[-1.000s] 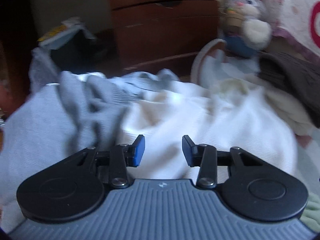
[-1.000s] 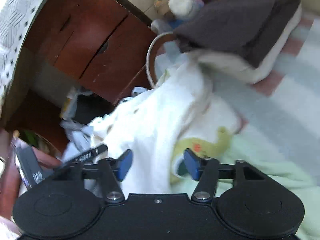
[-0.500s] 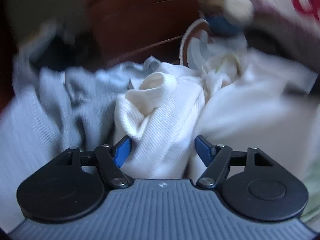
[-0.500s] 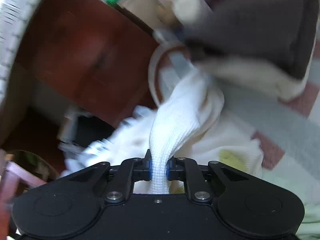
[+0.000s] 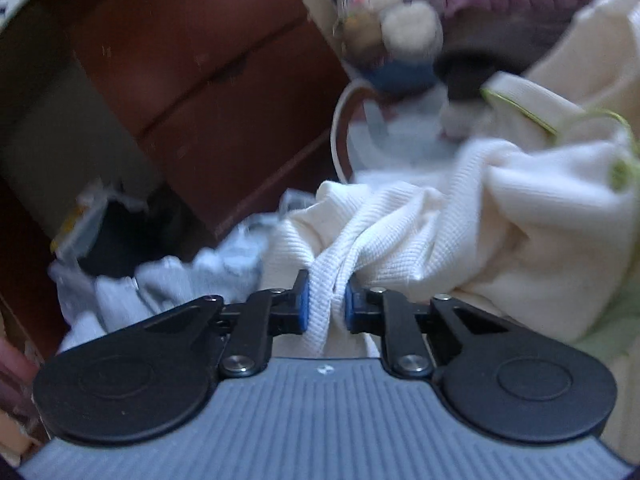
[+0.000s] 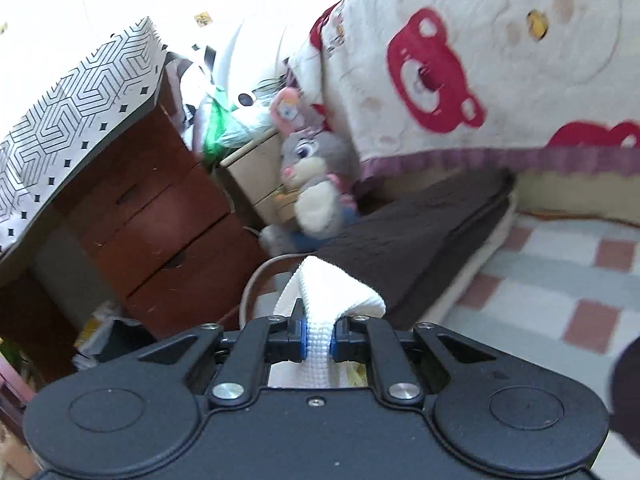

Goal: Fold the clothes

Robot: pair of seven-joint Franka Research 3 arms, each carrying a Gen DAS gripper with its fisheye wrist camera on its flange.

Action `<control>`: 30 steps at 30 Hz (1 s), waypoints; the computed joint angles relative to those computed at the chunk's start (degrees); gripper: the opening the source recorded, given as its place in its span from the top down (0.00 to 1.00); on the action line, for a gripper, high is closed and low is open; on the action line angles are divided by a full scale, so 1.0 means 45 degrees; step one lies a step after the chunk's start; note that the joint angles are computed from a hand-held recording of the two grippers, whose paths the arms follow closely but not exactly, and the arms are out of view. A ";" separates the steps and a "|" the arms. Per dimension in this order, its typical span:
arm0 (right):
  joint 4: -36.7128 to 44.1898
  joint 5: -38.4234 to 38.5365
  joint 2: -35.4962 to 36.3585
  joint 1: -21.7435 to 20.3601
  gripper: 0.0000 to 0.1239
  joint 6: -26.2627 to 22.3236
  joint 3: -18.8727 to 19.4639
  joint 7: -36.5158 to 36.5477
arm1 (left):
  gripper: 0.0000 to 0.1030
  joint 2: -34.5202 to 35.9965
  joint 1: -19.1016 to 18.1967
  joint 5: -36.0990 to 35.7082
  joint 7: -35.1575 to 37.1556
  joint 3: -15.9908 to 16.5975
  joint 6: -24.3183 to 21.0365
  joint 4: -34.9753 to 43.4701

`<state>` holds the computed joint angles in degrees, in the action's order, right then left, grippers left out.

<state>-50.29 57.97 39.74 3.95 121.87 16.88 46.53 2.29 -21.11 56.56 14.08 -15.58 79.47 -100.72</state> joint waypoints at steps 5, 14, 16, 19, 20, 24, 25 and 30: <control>-0.0272 -0.0125 -0.0372 -0.0384 0.90 0.0483 -0.0301 -0.0639 | 0.89 0.0525 -0.0277 0.1877 0.0870 0.0027 -0.0500 0.0780; 0.0454 -0.0973 -0.0673 -0.0932 0.90 0.1073 -0.0756 0.0545 | 0.89 0.0975 -0.0658 0.5212 0.1075 0.0318 0.0665 0.2390; -0.0192 -0.0761 -0.1264 -0.1253 0.90 0.1576 -0.0747 0.0007 | 0.90 0.1165 -0.0825 0.5677 0.0980 0.0381 0.1020 0.2912; -0.0973 -0.0471 -0.2056 -0.1664 0.90 0.2266 -0.0988 -0.0500 | 0.90 0.1264 -0.1087 0.6348 0.0714 0.0500 0.1476 0.3405; -0.1140 -0.0430 -0.2279 -0.1783 0.90 0.2467 -0.1119 -0.0570 | 0.90 0.1274 -0.1160 0.6571 0.0651 0.0537 0.1655 0.3561; -0.1175 -0.0261 -0.2747 -0.2361 0.90 0.2441 -0.1558 -0.0367 | 0.90 0.1143 -0.1308 0.7207 0.0080 0.0629 0.2646 0.3960; -0.0842 -0.0350 -0.2689 -0.2555 0.90 0.1978 -0.1707 0.0211 | 0.90 0.0946 -0.1299 0.7308 -0.0510 0.0616 0.3168 0.3895; -0.1679 -0.0493 -0.3696 -0.3212 0.90 0.1841 -0.2060 0.0255 | 0.90 0.0609 -0.0996 0.7188 -0.1862 0.0469 0.5439 0.4297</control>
